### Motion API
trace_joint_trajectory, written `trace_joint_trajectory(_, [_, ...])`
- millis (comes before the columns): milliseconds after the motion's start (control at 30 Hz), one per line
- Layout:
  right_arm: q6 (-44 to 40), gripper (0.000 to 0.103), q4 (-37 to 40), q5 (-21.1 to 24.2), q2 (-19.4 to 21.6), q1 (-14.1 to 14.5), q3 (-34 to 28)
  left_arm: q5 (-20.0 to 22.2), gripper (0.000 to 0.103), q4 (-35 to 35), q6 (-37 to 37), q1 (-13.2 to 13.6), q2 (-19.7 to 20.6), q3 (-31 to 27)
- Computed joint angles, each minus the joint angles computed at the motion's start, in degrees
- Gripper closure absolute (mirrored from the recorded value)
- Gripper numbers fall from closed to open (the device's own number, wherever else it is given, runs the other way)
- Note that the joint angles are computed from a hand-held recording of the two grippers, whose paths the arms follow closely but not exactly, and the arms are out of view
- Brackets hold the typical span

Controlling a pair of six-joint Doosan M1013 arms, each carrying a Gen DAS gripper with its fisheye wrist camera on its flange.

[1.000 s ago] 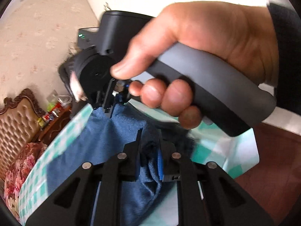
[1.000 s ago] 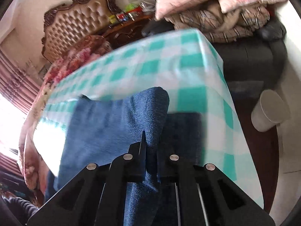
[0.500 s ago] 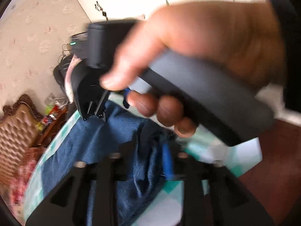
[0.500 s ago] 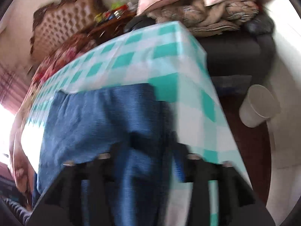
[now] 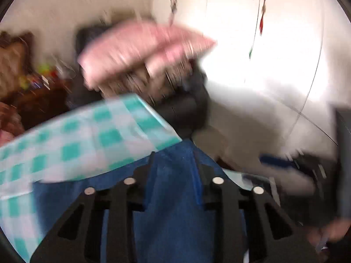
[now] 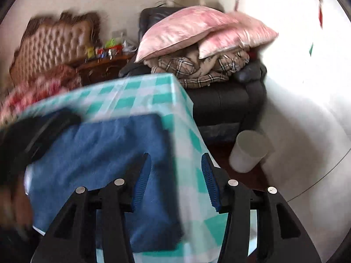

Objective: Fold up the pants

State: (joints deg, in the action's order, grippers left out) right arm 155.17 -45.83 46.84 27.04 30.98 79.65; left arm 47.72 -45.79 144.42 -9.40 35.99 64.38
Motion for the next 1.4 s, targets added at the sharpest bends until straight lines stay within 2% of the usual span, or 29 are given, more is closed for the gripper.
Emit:
trace_joint_trajectory(67, [-2.07, 0.063, 2.58, 4.21, 2.06, 0.2, -1.58, 8.85, 0.079, 5.51, -6.3, -0.68, 6.05, -9.69])
trace_joint_trajectory(100, [-2.57, 0.065, 3.93, 5.34, 2.62, 0.1, -1.88, 10.1, 0.079, 11.38, -10.48, -2.06, 8.03, -12.15])
trace_joint_trajectory(133, [-2.78, 0.065, 5.02, 5.08, 2.77, -0.08, -1.66, 9.76, 0.086, 14.24, -11.7, -2.87, 8.41, -12.21])
trace_joint_trajectory(167, [-1.69, 0.065, 4.36, 4.24, 2.68, -0.11, -1.02, 6.7, 0.086, 14.18, -10.98, -3.07, 8.01, -10.84])
trace_joint_trajectory(233, [-2.29, 0.065, 4.39, 4.54, 2.67, -0.1, -1.14, 6.22, 0.086, 14.01, -11.77, -2.78, 7.65, -10.54])
trace_joint_trajectory(300, [-1.95, 0.065, 5.04, 4.49, 2.56, -0.33, -1.16, 3.24, 0.085, 10.0, -7.71, -1.87, 4.32, -6.06])
trace_joint_trajectory(333, [-1.23, 0.065, 5.19, 4.45, 2.29, -0.32, -1.02, 1.77, 0.08, 8.31, -4.89, -1.39, 2.81, -3.93])
trace_joint_trajectory(367, [0.08, 0.065, 4.64, 4.17, 1.95, -0.2, -0.8, 0.05, 0.071, 6.64, -2.35, -0.9, 1.02, -1.19])
trace_joint_trajectory(433, [2.65, 0.064, 1.54, 3.64, 1.63, 0.41, -0.65, -2.31, 0.067, 5.85, -1.72, 0.47, -1.99, 3.28])
trace_joint_trajectory(500, [3.08, 0.059, -0.91, 3.77, 1.9, 1.14, -1.17, -2.17, 0.067, 6.65, -3.77, 1.91, -3.06, 5.64])
trace_joint_trajectory(533, [1.81, 0.051, -0.7, 5.13, 2.57, 1.42, -2.08, -2.33, 0.067, 8.7, -5.62, 2.31, -3.43, 6.79])
trace_joint_trajectory(600, [-0.92, 0.051, 1.6, 9.47, 4.29, 1.45, -4.05, -1.79, 0.068, 11.01, -6.74, 2.7, -3.78, 8.47])
trace_joint_trajectory(667, [0.1, 0.049, 1.95, 8.83, 4.22, 1.28, -3.24, -1.05, 0.067, 14.86, -7.67, 2.76, -3.82, 9.88])
trace_joint_trajectory(733, [-0.39, 0.042, 1.56, 9.72, 4.35, 1.24, -3.47, -3.51, 0.067, 15.59, -5.66, 2.83, -5.18, 12.63])
trace_joint_trajectory(800, [-0.51, 0.041, 2.43, 11.0, 4.35, 1.11, -3.99, -5.63, 0.067, 15.42, -5.05, 3.23, -6.56, 14.55])
trace_joint_trajectory(867, [0.76, 0.041, 2.61, 12.1, 4.25, 1.35, -4.6, -5.69, 0.066, 12.44, -2.32, 4.01, -7.7, 16.14])
trace_joint_trajectory(967, [2.06, 0.041, 0.59, 11.51, 4.38, 2.08, -5.67, -6.79, 0.066, 11.13, -1.14, 5.05, -9.45, 18.56])
trace_joint_trajectory(1167, [-2.1, 0.041, 2.49, 13.37, 7.95, 3.16, -11.56, -8.92, 0.066, 12.69, -4.18, 7.24, -10.63, 19.91])
trace_joint_trajectory(1267, [-4.75, 0.041, 6.13, 17.21, 10.24, 2.79, -14.37, -6.93, 0.066, 15.36, -7.1, 8.11, -9.87, 19.13])
trace_joint_trajectory(1333, [-2.84, 0.037, 6.74, 16.35, 9.9, 2.57, -13.66, -6.5, 0.065, 16.58, -8.45, 8.76, -9.4, 18.79])
trace_joint_trajectory(1400, [-2.45, 0.035, 7.85, 16.06, 9.66, 2.3, -13.41, -6.2, 0.06, 16.19, -9.09, 9.54, -9.17, 18.52])
